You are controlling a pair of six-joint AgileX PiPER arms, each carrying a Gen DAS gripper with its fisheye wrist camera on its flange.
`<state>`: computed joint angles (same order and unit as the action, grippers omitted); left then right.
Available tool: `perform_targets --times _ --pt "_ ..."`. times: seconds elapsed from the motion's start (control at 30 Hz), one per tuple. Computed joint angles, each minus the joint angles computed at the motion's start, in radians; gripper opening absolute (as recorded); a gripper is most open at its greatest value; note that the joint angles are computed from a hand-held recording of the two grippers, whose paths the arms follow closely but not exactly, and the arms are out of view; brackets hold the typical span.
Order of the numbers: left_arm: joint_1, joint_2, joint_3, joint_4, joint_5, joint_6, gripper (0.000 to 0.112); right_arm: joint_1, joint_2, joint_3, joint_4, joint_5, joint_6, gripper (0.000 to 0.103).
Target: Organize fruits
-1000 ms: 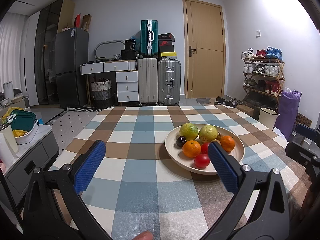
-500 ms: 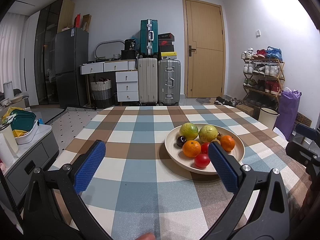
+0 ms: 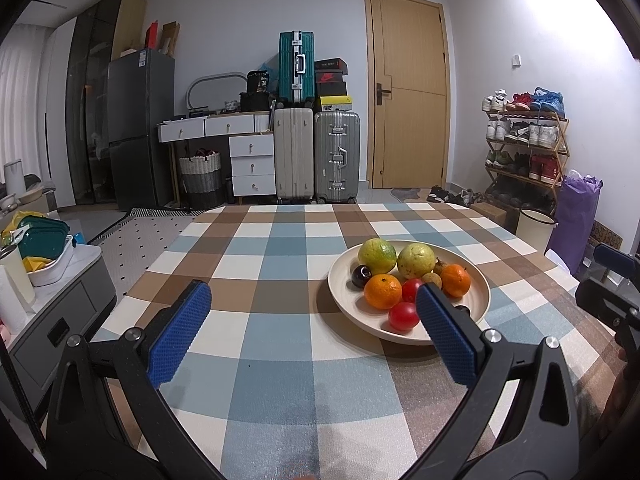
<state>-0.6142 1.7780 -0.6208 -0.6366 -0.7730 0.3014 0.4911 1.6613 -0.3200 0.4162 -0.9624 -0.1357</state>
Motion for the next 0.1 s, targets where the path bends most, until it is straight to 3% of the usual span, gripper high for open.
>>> perform_targets --times 0.1 --pt "0.017 0.005 -0.026 -0.013 0.051 0.014 0.102 0.001 0.000 -0.002 0.008 0.006 -0.003 0.103"
